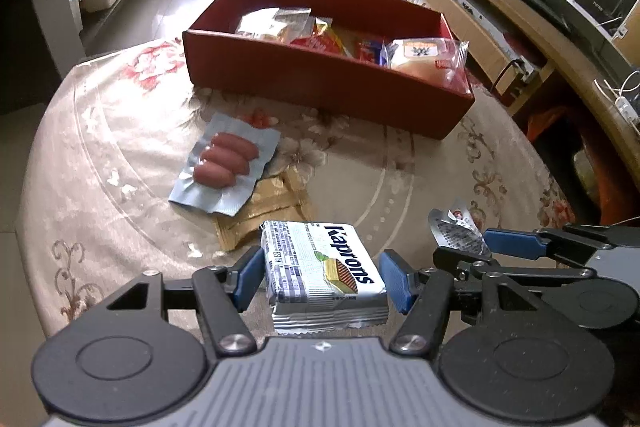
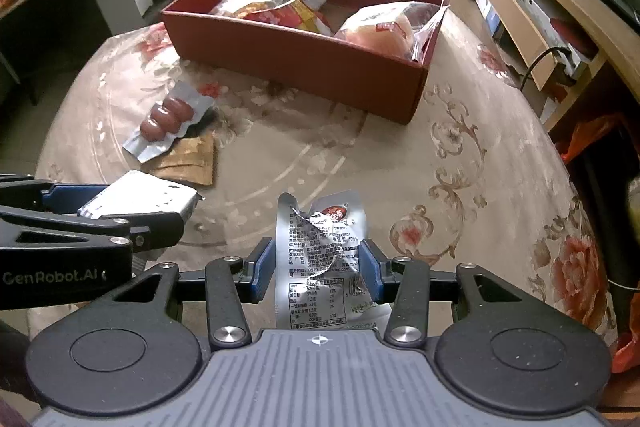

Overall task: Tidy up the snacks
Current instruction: 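Lift and carry the Kaprons pack and grey pouch into the red box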

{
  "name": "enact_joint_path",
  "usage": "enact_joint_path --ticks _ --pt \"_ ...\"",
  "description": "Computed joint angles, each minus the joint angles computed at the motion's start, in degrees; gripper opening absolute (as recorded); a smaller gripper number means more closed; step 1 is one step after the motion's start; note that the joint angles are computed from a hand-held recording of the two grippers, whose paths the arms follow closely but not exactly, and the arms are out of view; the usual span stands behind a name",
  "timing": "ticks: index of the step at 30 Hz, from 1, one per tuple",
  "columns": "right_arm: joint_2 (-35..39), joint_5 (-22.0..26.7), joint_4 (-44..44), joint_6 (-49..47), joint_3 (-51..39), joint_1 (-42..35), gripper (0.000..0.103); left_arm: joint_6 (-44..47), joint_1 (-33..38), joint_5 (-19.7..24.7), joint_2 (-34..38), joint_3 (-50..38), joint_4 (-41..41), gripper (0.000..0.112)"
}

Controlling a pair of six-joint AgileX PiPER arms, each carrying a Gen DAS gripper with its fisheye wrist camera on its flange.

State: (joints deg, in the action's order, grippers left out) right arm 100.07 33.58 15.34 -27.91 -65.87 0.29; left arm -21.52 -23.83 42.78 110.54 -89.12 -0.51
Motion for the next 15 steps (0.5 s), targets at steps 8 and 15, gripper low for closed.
enact_joint_path --ticks 8,15 --pt "0.1 0.2 0.9 0.3 -0.9 -0.2 0.054 0.3 0.5 -0.6 -0.4 -0.7 0.1 0.065" --pt "0.0 0.3 1.7 0.5 -1.7 0.1 0.054 0.6 0.9 -0.7 -0.4 -1.7 -0.1 0.065"
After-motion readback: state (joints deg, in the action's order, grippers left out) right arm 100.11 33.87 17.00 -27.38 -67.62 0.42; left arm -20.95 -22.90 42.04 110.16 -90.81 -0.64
